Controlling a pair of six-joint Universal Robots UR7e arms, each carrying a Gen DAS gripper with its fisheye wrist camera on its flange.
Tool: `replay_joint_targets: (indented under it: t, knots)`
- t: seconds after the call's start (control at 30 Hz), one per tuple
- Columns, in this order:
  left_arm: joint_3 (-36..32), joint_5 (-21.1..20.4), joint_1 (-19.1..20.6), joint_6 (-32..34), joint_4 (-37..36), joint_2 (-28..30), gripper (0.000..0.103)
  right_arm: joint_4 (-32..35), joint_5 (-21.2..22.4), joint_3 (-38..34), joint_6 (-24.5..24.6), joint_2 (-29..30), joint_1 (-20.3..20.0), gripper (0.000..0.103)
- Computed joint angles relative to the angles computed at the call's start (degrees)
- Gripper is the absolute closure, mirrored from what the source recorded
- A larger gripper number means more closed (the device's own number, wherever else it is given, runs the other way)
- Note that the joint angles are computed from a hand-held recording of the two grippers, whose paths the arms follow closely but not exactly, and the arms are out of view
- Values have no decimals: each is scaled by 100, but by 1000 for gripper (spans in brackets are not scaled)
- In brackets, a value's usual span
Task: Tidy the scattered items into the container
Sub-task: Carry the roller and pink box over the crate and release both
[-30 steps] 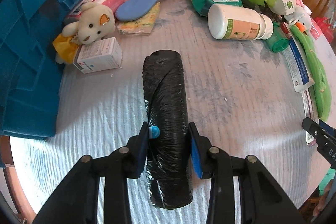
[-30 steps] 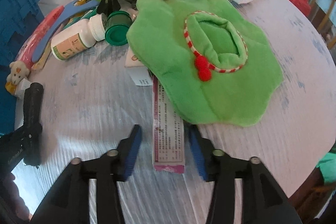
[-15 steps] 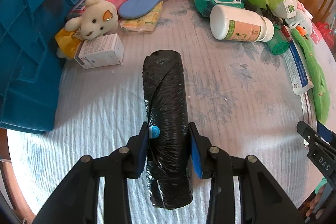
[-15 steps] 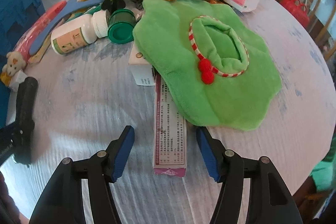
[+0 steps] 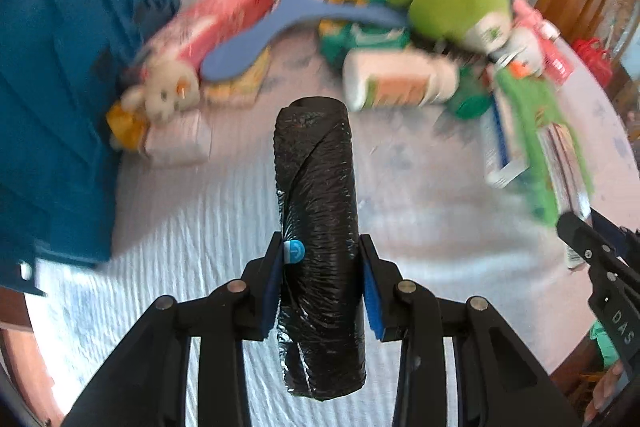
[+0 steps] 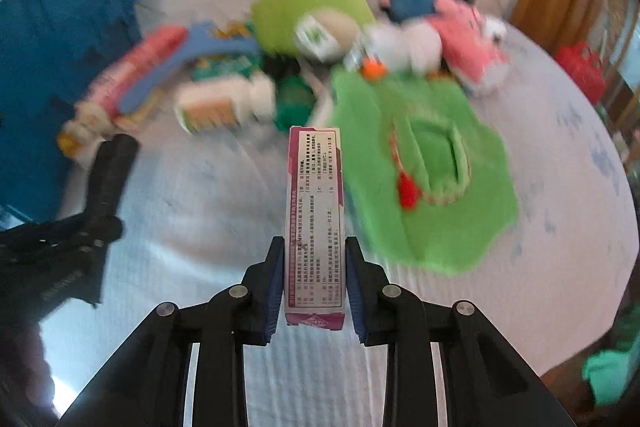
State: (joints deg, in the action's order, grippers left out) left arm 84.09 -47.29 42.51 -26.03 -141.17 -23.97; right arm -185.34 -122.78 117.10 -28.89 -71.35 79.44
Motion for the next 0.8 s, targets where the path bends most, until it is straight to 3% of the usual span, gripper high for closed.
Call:
replay_joint_targets:
  t: [0.23, 0.5, 0.8]
  knots:
    - [-40, 450, -403, 380, -623, -238, 69, -83, 470, -296, -497, -187, 583, 75]
    - [-328, 1279, -732, 1231, -1697, -437, 69, -61, 1151, -923, -1144, -233, 1310, 75]
    - [-599, 2486, -808, 2792, -3556, -703, 69, 314, 1844, -2019, -1498, 450, 2116, 75]
